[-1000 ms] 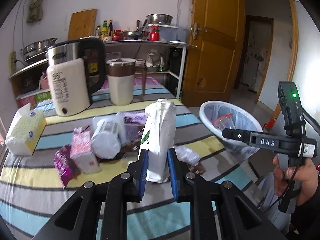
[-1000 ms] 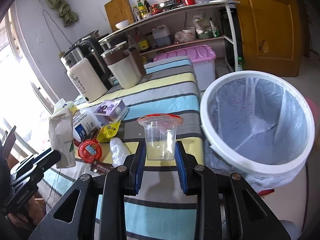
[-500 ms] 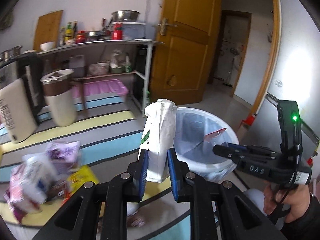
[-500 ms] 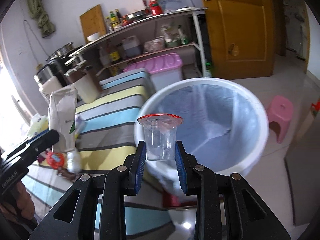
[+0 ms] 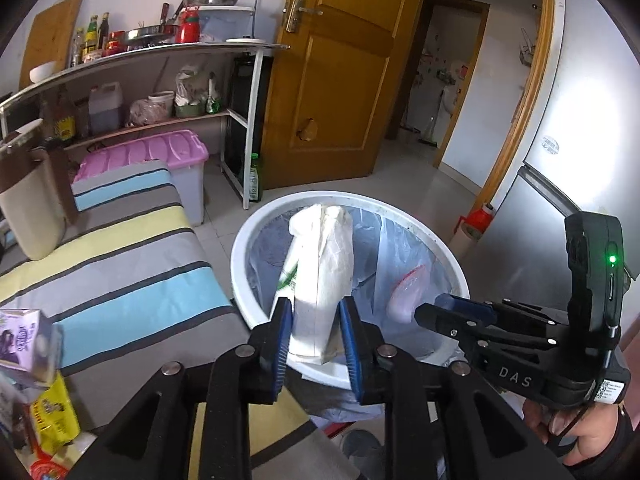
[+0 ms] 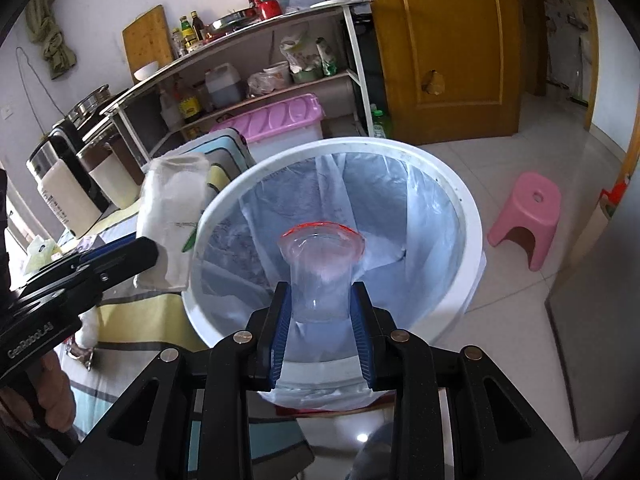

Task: Collect trash
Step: 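Carry the white paper bag over the trash bin and open the left tool, then grasp the clear plastic wrap with the right tool while the left tool grasps the clear cup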

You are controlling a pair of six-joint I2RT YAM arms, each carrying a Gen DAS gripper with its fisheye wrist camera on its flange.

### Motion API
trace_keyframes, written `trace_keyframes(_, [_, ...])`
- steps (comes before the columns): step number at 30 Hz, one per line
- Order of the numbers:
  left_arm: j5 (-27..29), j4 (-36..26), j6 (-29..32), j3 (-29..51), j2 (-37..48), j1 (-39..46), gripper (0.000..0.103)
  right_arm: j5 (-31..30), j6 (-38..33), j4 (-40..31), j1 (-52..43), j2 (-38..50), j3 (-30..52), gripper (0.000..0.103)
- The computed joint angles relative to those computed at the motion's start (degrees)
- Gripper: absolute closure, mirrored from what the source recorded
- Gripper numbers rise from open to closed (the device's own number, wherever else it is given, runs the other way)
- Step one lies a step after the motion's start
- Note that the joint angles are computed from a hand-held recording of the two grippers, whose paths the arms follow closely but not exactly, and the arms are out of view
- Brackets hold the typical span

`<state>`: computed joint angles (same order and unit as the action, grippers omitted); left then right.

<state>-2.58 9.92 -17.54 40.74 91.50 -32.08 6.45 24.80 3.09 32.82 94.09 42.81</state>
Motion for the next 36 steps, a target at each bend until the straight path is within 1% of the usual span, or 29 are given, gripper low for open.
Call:
trace_keyframes(2, [0.6, -0.01, -0.29, 0.74, 1.18, 0.27, 0.076, -0.43, 0.05, 0.16, -0.4, 0.47, 0.11, 0.072])
trace_keyframes(3, [0.91, 0.03, -0.42, 0.73, 1.26, 0.4, 0.076, -0.48, 0.09, 0.34, -0.47, 0.5, -0.03, 0.07])
trace_keyframes(4, [1.08, 0.1, -0.51, 0.71, 1.35, 0.55, 0.076, -0.37, 0.07, 0.48, -0.43, 0.33, -0.23, 0.065])
trace_keyframes(6, [1.34, 0.26, -0.72, 0.46, 1.3, 0.63, 0.076, -0.08, 0.09, 0.49, -0.29, -0.12, -0.43, 0.061])
trace_keyframes(10, [1.19, 0.92, -1.19, -0.86, -0.24, 0.55, 0.076, 1.09, 0.36, 0.09, 0.35, -1.38, -0.78, 0.061])
trace_keyframes(20, [-2.13, -1.03, -3.17, -7.63, -10.96, -0.91, 0.076, 4.62, 0.49, -1.68, 5.15, -6.9, -2.06, 0.061])
trace_keyframes(24, [-4.01, -3.45, -4.35, -10.94, -16.99, -1.23, 0.076, 5.78, 0.65, -2.48, 7.99, -8.51, -2.15, 0.061])
trace_keyframes(29, [-6.75, -7.92, -5.5, -15.29, -26.12, -1.62, 0.076, 6.83, 1.11, -2.86, 12.02, -9.99, -2.38, 0.061])
trace_keyframes(36, [-10.28, -17.38, -6.43, -20.3, -40.16, -1.63, 0.076, 6.73, 1.91, -2.35, 17.04, -10.35, -2.64, 0.061])
